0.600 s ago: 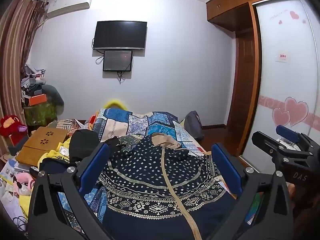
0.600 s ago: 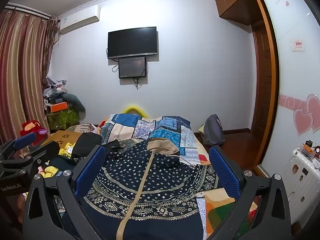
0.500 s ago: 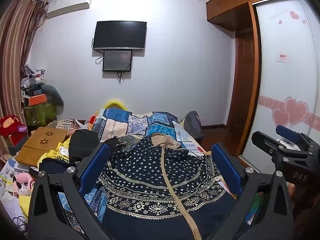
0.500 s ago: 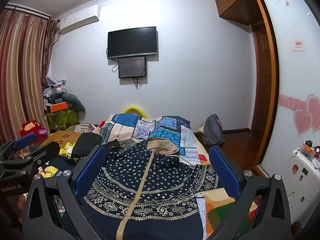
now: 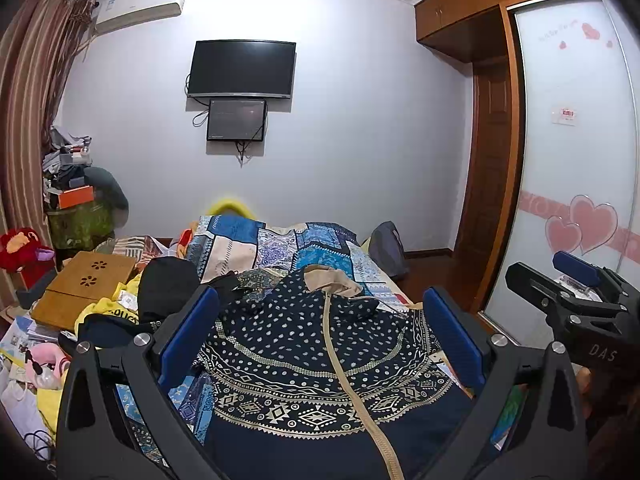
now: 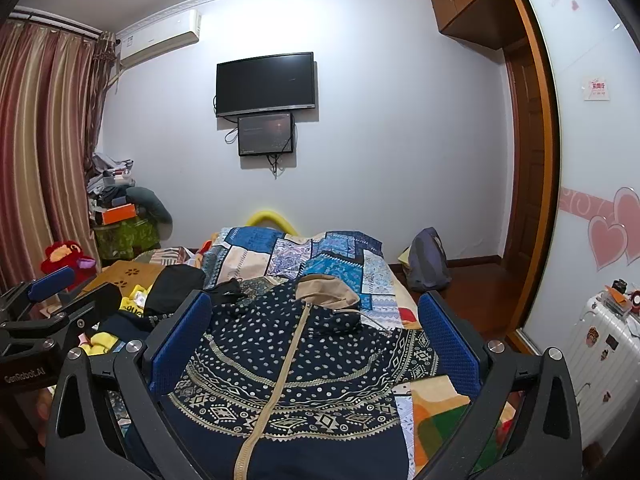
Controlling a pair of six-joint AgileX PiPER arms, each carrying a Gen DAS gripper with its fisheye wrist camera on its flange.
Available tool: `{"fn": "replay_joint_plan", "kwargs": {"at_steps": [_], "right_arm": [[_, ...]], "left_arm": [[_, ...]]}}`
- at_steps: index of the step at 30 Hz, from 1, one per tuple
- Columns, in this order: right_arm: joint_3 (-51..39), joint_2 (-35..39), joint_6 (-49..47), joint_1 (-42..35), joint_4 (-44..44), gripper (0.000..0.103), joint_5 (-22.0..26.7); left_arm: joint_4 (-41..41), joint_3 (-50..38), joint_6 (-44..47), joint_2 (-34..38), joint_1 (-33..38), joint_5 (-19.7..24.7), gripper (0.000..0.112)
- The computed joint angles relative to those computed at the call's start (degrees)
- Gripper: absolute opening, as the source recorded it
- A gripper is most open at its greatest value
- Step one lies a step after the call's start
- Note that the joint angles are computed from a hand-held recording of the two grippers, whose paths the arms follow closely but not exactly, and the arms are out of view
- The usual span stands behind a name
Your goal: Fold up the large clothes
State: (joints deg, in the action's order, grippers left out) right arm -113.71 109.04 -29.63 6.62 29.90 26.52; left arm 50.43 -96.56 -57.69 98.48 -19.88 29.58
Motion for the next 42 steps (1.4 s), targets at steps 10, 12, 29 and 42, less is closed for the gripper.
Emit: {"fn": "replay_joint_plan", "kwargs": {"at_steps": [10,12,29,42], "right_arm": [[-0.4,0.2,0.9,0.3,-0.9,0.103,0.2],[-0.5,0.2,0.8,0.3,-0.5,0.103,0.4],[-0.1,0.0,0.8,0.3,-0.5,0.103,0.4],[-1.0,0.3,1.6,0.4,-1.3,0.103,1.0]], "left_arm": [[-0.1,0.7,-0.4,-0.5,0.6,-0.3,0.103],[-0.4,0.6,-0.2,-0.5,0.7,-0.3,0.103],[-1.1,-0.1,0.6,0.5,0.7,0.0,0.103],[-0.7,0.2,-0.3,0.7,0.5,0.0,0.103]]}}
